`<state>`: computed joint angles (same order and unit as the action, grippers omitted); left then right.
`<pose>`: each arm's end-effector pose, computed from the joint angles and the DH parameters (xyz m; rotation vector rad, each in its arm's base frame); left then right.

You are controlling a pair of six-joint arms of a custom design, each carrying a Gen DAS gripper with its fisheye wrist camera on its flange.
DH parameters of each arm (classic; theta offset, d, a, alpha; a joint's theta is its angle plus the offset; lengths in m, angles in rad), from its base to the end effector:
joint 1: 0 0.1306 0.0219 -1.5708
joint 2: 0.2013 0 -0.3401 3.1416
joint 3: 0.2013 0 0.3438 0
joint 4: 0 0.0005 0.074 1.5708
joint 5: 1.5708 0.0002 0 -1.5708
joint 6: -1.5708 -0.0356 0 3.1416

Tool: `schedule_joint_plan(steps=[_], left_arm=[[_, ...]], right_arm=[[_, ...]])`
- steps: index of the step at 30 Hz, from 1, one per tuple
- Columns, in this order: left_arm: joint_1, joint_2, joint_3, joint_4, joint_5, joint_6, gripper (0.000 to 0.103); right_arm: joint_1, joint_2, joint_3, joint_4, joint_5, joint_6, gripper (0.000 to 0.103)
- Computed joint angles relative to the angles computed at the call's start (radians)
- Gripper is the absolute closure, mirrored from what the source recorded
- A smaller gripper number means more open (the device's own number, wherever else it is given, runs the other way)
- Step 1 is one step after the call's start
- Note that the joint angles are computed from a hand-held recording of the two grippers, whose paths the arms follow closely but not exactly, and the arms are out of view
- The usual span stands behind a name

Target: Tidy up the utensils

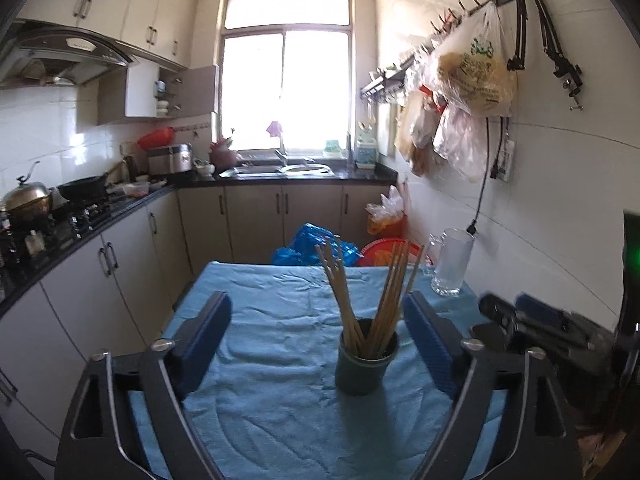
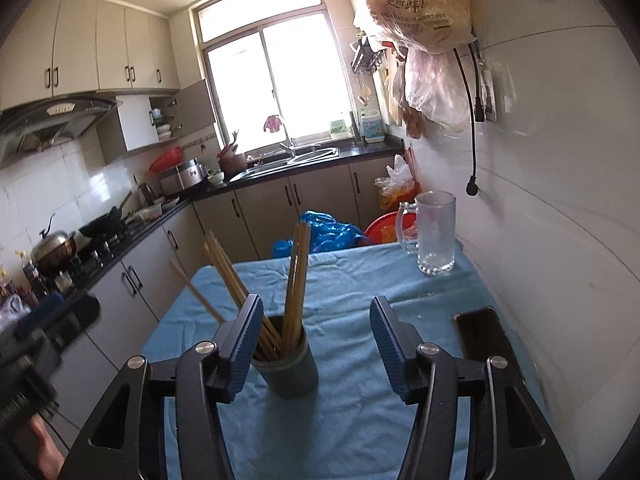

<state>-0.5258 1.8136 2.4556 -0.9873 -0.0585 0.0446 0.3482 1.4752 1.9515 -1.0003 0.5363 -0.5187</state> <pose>0.4734 -0.2729 0.6063 0.4211 1.8826 -0.3274 0.4329 0.1373 0.5739 0.4840 1.9565 -0.0139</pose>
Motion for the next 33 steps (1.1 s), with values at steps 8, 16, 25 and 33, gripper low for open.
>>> schedule_joint_plan(steps=[8, 16, 25, 33], left_arm=[[-0.011, -0.149, -0.243, 0.157, -0.095, -0.001, 0.000], [-0.016, -0.236, -0.388, 0.191, -0.137, 0.030, 0.000], [-0.043, -0.305, -0.541, 0.197, -0.187, 0.053, 0.000], [-0.098, -0.285, -0.521, 0.158, -0.265, 0.038, 0.000]], right_arm=[[0.034, -0.073, -0.128, 0.003, 0.032, -0.051, 0.038], [0.048, -0.117, -0.215, -0.008, 0.043, -0.106, 0.034], [0.047, -0.156, -0.338, -0.014, 0.001, -0.151, 0.033], [0.023, -0.210, -0.434, -0.037, 0.001, -0.173, 0.032]])
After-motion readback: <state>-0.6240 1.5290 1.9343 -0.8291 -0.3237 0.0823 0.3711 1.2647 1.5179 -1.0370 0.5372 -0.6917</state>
